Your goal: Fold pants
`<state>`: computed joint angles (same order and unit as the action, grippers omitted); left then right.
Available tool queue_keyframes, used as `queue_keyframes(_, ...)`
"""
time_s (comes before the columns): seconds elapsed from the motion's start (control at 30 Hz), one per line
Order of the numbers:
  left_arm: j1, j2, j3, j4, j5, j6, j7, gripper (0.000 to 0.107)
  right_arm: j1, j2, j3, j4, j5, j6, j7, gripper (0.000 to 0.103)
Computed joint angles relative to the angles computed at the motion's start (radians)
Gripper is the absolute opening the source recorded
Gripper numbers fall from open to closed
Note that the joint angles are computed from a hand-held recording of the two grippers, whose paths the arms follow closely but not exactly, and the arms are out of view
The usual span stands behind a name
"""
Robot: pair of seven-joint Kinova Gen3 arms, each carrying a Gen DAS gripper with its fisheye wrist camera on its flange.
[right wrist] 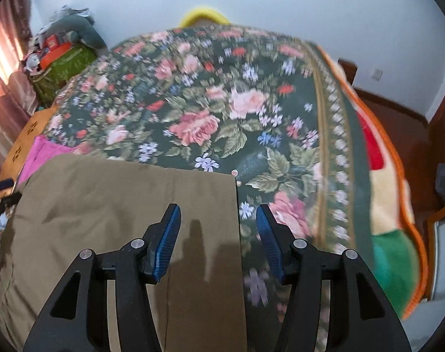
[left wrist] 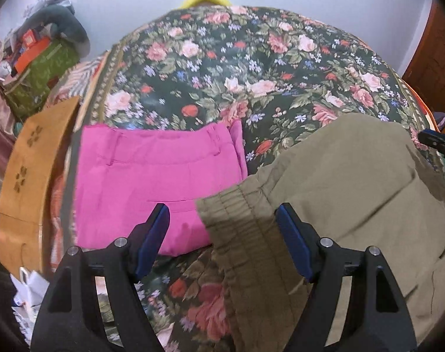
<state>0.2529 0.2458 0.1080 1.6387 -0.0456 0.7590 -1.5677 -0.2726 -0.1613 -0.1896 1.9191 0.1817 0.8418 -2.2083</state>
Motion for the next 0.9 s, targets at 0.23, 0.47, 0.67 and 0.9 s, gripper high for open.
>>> queue_keyframes(0.23, -0.038, 0.062, 0.014, -0.036, 0.082, 0.014, -0.036, 0.088, 0.016, 0.094, 0.039, -0.009, -0.065, -0.062, 0.029, 0.052)
queue_keyframes(0.47, -0.111, 0.074, 0.054, -0.045, 0.205, 0.038, -0.149, 0.067, -0.057, 0.137, 0.007, -0.048, 0.065, 0.004, -0.025, 0.031)
queue_keyframes(0.67, -0.054, 0.033, 0.011, -0.005, 0.178, -0.016, -0.097, 0.051, -0.127, 0.113, -0.042, -0.02, 0.266, 0.03, -0.215, 0.012)
queue_keyframes(0.9, -0.009, -0.044, -0.003, 0.002, 0.063, -0.045, -0.014, 0.045, -0.113, 0.015, -0.07, -0.04, 0.347, 0.067, -0.285, 0.012)
